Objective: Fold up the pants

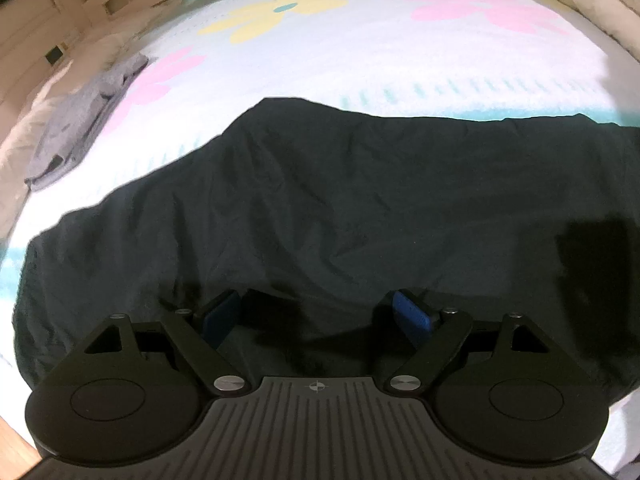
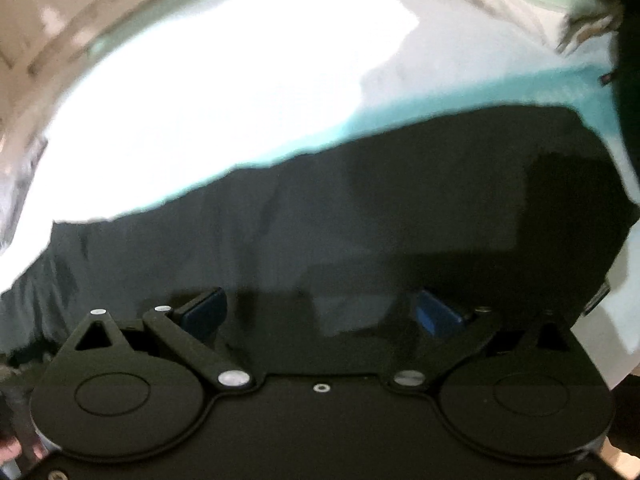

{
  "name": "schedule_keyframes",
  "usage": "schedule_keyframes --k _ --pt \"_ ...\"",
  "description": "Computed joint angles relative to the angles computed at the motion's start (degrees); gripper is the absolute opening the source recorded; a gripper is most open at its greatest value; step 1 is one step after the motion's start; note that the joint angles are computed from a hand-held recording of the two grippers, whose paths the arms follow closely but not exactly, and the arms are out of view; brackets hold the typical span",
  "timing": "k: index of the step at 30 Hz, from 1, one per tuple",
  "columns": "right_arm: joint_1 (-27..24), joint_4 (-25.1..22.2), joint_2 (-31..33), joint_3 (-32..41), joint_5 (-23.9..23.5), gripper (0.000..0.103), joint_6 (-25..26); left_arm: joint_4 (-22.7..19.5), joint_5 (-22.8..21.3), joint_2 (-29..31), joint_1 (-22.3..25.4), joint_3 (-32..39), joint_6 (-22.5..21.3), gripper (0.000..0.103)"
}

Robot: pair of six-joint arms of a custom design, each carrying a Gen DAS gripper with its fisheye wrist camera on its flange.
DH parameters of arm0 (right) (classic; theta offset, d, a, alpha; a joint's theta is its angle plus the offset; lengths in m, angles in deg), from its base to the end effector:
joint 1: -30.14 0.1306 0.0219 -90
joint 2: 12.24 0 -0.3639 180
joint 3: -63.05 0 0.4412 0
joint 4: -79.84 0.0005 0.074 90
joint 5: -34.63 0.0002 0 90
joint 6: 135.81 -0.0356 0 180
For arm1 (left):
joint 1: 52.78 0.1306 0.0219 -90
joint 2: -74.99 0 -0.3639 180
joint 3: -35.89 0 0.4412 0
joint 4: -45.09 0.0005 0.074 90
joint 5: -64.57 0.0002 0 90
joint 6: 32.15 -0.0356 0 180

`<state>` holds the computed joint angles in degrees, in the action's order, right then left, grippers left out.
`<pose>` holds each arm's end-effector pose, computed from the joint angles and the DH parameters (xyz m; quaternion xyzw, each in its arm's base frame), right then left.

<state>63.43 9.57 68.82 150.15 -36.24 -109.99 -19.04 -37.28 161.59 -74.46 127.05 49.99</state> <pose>0.3834 0.2372 0.4395 0.2917 0.9167 0.0585 0.2668 0.4626 -0.1766 0.4350 0.2185 0.9350 0.0675 0.2711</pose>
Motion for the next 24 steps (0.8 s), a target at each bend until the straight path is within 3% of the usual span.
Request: schedule_keyframes --k 4,9,16,19,24 --pt "1.37 4.28 -4.79 -3.85 5.43 0.093 -3.2 3.95 -4.26 -1.87 -2.33 -1.56 -3.6 0.082" --pt "2.74 6.48 -11.75 -10.6 10.97 0.093 -13.87 7.96 -1.9 -4.14 -4.68 -2.5 -3.96 0.082" --pt "4.29 -2.27 -17.78 -16.45 21.74 0.093 -27.82 7.11 2.34 -2.71 -8.81 -0.59 -3.03 0.082" --pt "3.03 -6.38 -19.85 -18.35 22.1 0.093 -33.52 6.7 4.23 -1.1 -9.7 0.55 -2.36 0.082" --pt "0.2 -7.13 -21.65 -20.88 19.94 0.093 -36.48 1.61 6.97 4.18 -9.27 3.23 -1.8 0.084"
